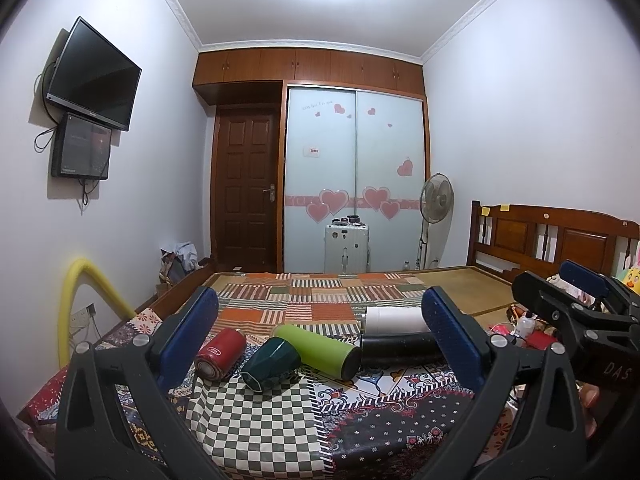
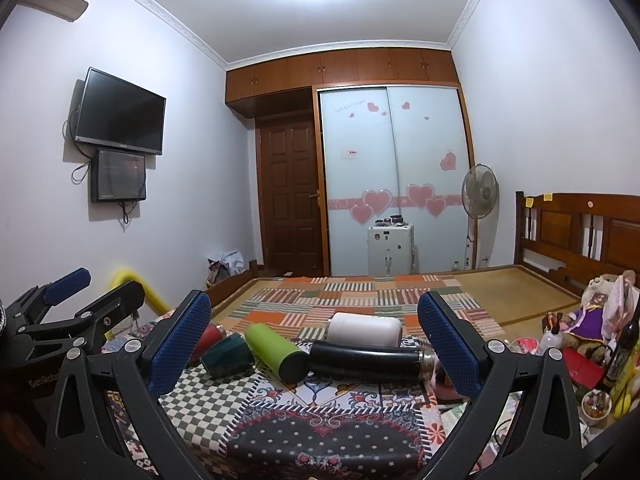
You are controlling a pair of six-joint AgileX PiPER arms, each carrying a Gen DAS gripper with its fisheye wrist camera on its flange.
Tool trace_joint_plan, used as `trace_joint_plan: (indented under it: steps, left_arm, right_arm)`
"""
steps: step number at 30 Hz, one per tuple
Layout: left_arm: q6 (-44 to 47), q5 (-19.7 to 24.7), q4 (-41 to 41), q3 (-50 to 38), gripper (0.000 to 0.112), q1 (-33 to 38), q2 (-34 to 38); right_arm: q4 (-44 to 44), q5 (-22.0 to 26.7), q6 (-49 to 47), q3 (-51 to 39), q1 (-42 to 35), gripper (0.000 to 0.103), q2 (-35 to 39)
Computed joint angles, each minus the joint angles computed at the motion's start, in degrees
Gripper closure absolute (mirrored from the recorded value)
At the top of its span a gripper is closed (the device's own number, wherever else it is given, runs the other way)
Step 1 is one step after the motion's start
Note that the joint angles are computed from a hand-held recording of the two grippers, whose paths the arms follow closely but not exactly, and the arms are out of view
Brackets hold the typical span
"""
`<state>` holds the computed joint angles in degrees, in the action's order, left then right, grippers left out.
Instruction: Flip cup upright
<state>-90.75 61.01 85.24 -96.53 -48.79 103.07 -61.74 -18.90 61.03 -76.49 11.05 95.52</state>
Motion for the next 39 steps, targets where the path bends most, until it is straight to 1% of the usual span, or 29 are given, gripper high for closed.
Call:
trace_joint_plan:
  steps: [15, 19, 25, 28, 30, 32, 34, 35, 37, 39]
  left_arm:
    - [-0.73, -0.26, 0.31, 1.23, 0.009, 0.28, -0.64]
    - [-1.03, -0.55, -0.11, 1.70, 0.009, 0.85, -0.64]
    - [-0.85, -1.80, -1.05, 2.74, 0.009, 2.89, -0.62]
    - [2.74, -5.19, -5.28, 2.48, 0.009, 6.10, -0.12]
    - [7.14, -8.22, -10.59, 1.51, 0.009, 9.55, 0.80]
    - [11.17, -10.19, -14.89, 0.38, 0.009, 12.38, 1.97]
    - [17.76, -12.56, -21.72, -1.96, 0.012, 16.19, 3.94]
    - [20.89, -13.43, -24.90, -3.20, 0.013, 17.96, 5.00]
    - [27.83, -14.50, -32.11, -6.50, 0.019, 21.78, 7.74]
    - [36.72, -15.96, -41.37, -10.35, 0.021, 25.96, 10.52]
  right_arm:
    - [-0.34, 0.28, 0.38, -0.09, 0.25, 0.000, -0.08]
    - [-3.01, 0.79, 3.14, -1.15, 0.48, 0.000, 0.39]
    - [-4.49, 2.10, 4.30, -2.78, 1.20, 0.000, 2.19]
    - [-6.57, 2.88, 6.27, -4.21, 1.28, 0.000, 4.02]
    - [-9.21, 3.60, 8.75, -5.52, 1.40, 0.000, 5.48]
    - [-13.30, 4.68, 12.53, -7.39, 1.56, 0.000, 7.39]
    - [-16.71, 5.29, 15.72, -8.86, 1.62, 0.000, 8.92]
    - [-20.37, 5.66, 19.35, -10.11, 1.70, 0.000, 9.98]
    - [-27.10, 5.90, 26.10, -12.39, 1.70, 0.000, 11.93]
    - [-33.37, 6.11, 32.36, -14.73, 1.75, 0.000, 13.93]
